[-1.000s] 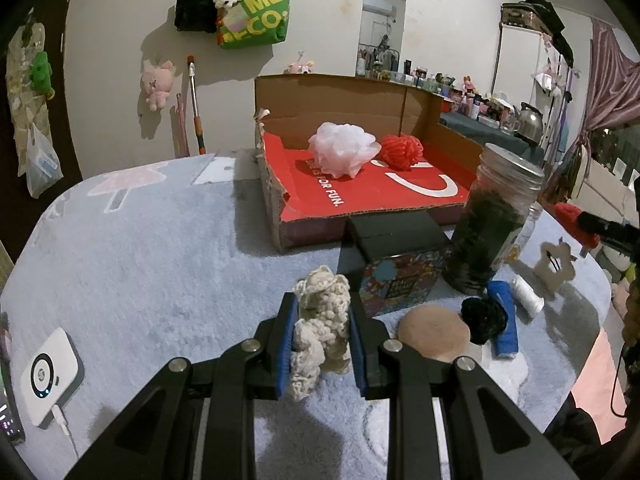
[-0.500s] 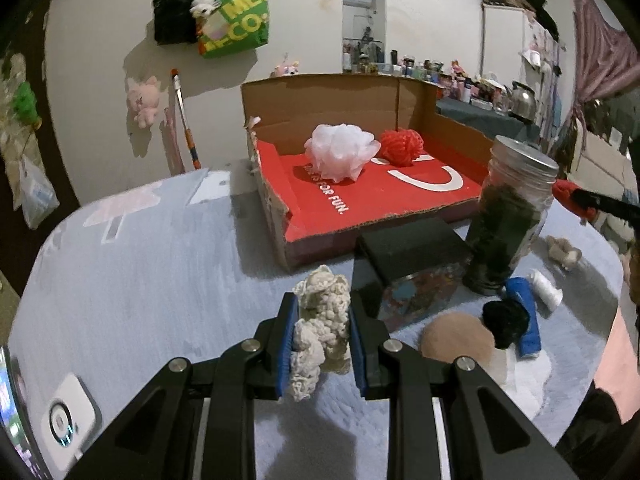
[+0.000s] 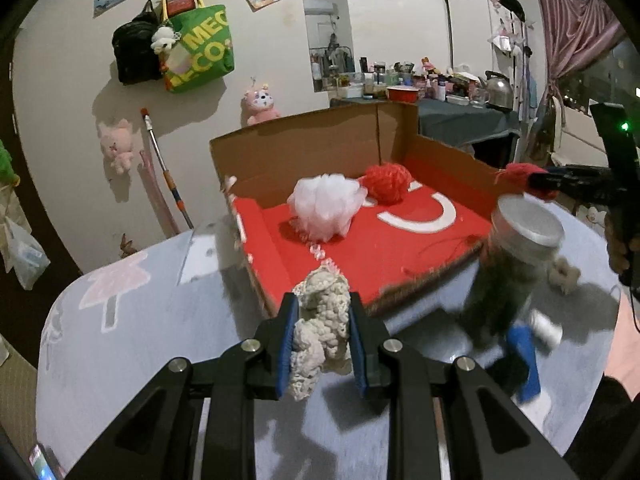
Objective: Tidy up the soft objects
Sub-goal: 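Carry the crocheted piece and red knitted ball over the box with both tools, then open both tools to drop the crocheted piece and knitted ball into the box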
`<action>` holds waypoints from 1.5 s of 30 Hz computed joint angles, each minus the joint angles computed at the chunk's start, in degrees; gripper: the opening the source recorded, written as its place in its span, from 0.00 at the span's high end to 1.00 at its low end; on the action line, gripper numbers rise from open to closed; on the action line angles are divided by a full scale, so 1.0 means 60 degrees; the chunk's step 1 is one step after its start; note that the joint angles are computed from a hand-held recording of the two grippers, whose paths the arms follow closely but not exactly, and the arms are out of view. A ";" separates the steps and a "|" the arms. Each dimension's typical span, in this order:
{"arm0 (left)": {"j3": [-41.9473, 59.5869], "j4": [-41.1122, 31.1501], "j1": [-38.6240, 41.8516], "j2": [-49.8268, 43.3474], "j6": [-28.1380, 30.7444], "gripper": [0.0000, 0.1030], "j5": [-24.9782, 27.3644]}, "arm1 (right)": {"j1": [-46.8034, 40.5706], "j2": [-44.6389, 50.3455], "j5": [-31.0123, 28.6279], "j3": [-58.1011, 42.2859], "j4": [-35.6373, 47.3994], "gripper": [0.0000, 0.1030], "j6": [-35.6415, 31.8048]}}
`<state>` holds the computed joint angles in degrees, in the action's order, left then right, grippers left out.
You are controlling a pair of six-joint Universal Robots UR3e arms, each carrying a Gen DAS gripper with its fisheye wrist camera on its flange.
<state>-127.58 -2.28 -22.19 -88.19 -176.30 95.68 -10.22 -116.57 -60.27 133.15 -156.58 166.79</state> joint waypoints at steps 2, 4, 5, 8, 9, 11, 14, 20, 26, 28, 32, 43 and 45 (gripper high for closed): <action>0.0945 -0.0607 0.0047 -0.0533 -0.0019 0.75 -0.0112 | 0.0880 0.1274 -0.0858 -0.0943 -0.0484 0.68 0.0424; 0.1853 -0.1271 0.0081 -0.1062 -0.0111 0.75 -0.0160 | 0.1751 0.2581 -0.1828 -0.2163 -0.0464 0.68 0.0735; 0.2453 -0.1737 0.0126 -0.1431 -0.0216 0.75 -0.0191 | 0.2096 0.3194 -0.2237 -0.2818 -0.0254 0.68 0.0855; 0.3962 -0.2881 0.0181 -0.2476 -0.0526 0.75 -0.0036 | 0.2948 0.5026 -0.3344 -0.5085 0.0963 0.68 0.1082; 0.4333 -0.3225 0.0205 -0.2735 -0.0600 0.75 0.0010 | 0.3119 0.5451 -0.3620 -0.5642 0.1314 0.68 0.1124; 0.5254 -0.4022 0.0262 -0.3372 -0.0723 0.75 0.0108 | 0.3401 0.6434 -0.4104 -0.7032 0.2382 0.68 0.1144; 0.6342 -0.4778 0.0189 -0.4242 -0.0772 0.75 0.0471 | 0.3733 0.7619 -0.4776 -0.8714 0.3510 0.68 0.1188; 0.7863 -0.5710 0.0021 -0.5331 -0.0618 0.75 0.0993 | 0.4065 0.9296 -0.5666 -1.1036 0.4872 0.68 0.1144; 0.8977 -0.6361 -0.0019 -0.6095 -0.0644 0.75 0.1436 | 0.4198 1.0378 -0.6282 -1.2349 0.5387 0.67 0.1082; 0.9267 -0.6576 -0.0007 -0.6266 -0.0663 0.74 0.1428 | 0.4258 1.0656 -0.6432 -1.2667 0.5456 0.66 0.0977; 0.9851 -0.6916 -0.0068 -0.6627 -0.0648 0.73 0.1597 | 0.4379 1.1098 -0.6701 -1.3355 0.5676 0.66 0.0844; 1.0091 -0.6962 -0.0102 -0.6815 -0.0700 0.69 0.1728 | 0.4284 1.1546 -0.6808 -1.3911 0.5945 0.60 0.0783; 1.0108 -0.6956 -0.0085 -0.6829 -0.0696 0.69 0.1718 | 0.4308 1.1549 -0.6864 -1.3885 0.5921 0.56 0.0742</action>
<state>-66.93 -44.02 -22.70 -129.16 -180.47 105.99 15.63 -47.28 -101.46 49.84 -121.05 171.24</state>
